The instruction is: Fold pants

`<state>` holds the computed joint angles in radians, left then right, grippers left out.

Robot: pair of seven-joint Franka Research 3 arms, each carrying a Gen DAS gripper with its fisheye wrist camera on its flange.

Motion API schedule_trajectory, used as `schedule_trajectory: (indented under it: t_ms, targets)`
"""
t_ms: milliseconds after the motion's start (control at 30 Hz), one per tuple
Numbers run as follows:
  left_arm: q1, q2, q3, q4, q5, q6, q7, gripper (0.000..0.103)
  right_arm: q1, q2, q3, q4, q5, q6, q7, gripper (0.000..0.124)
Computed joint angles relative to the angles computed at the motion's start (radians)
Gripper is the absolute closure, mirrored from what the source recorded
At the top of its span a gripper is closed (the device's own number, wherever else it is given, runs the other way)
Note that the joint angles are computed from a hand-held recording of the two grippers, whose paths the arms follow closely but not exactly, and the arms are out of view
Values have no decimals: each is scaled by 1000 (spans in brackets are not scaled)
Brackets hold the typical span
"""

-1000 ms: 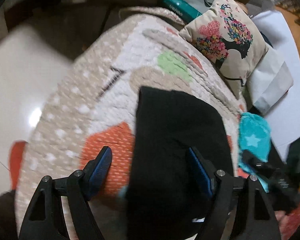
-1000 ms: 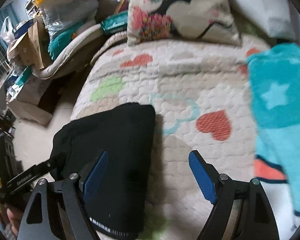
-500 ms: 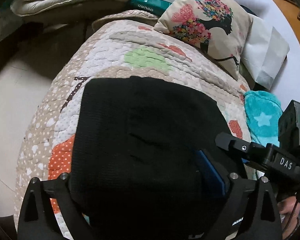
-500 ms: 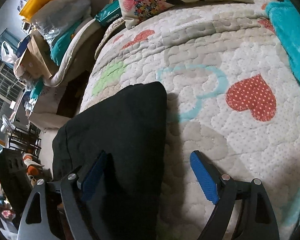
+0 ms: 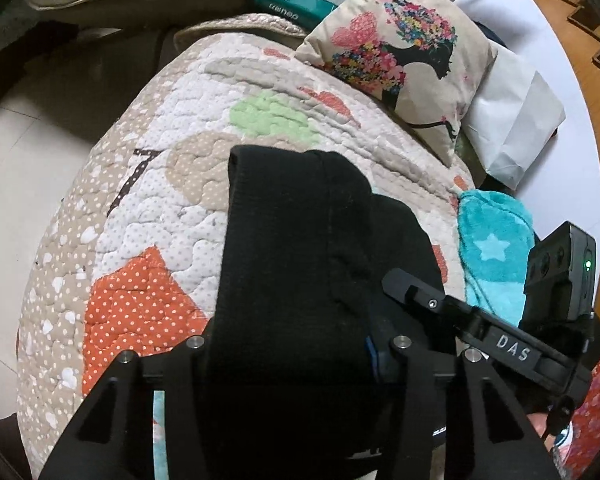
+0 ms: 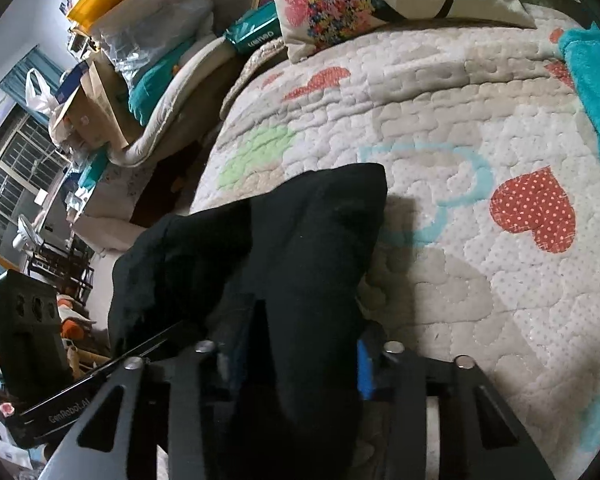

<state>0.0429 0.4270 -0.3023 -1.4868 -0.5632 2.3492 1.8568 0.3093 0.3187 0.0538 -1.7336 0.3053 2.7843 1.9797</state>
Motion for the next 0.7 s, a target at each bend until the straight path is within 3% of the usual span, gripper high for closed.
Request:
schedule_trajectory:
  t_ms: [267,433,533,700]
  targets:
    - [6,-12,-8,6,-49,16,8,57,55,-21,-53,5,-156,5,83,92]
    - [-3,32,11,53,0,-44,-64,52,58,-24,-73,3,-217,-44,155,92]
    - [41,39,-5,68,-65,-67,-68,51,72,-30,-102,-12,-291,-68,239,83]
    - [66,34,6,67,-94,-25,-75,47,63,-35,-101,-10,-363,-87,296,74]
